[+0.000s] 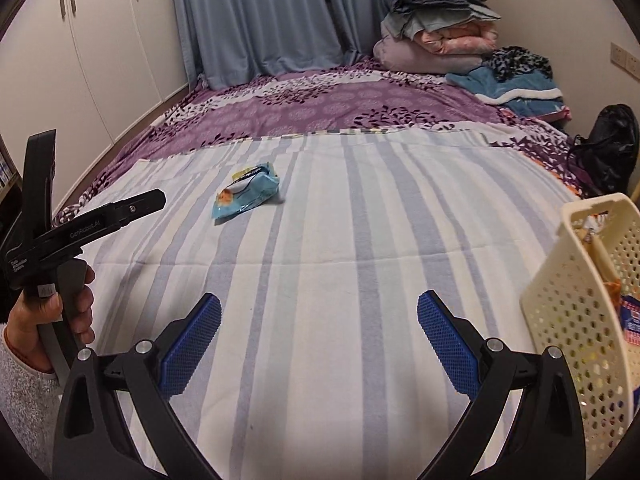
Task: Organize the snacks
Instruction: 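Move both tools back toward the last two snacks on the bed, then grasp the light-blue coconut pastry bag with the right gripper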
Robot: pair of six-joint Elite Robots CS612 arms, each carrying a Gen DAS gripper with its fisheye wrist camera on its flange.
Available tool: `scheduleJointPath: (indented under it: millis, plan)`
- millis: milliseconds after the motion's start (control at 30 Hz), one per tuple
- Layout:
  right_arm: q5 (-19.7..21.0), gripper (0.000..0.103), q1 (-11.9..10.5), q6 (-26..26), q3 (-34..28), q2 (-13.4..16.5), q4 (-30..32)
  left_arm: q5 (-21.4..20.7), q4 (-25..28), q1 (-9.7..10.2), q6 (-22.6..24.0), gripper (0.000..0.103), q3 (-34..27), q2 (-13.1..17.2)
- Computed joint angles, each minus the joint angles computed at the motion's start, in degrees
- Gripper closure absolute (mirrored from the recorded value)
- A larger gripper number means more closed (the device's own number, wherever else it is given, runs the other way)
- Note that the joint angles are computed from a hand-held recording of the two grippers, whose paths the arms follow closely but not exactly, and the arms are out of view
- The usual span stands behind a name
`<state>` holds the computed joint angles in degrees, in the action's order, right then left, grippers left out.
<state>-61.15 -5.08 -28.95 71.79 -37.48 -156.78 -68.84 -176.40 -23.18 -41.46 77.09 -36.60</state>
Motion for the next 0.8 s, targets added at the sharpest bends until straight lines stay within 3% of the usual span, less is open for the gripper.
scheduleJointPath:
  millis: [200,633,800]
  plan:
    - [-1.0,0.005,2.0,0.0,-4.5,2.6,3.2,5.5,5.3,-0.31,-1.0,0.005,0.7,-0.5]
    - [-0.2,0.005,6.8,5.5,-20.6,11.5,16.8,6.6,5.2,0.8,-5.3,0.005,5.2,-2.6]
    - [-2.3,0.005,8.6,5.6,-24.8,14.2,17.0,7.9,5.9,0.95,-6.1,0.005,6.6,-3.5]
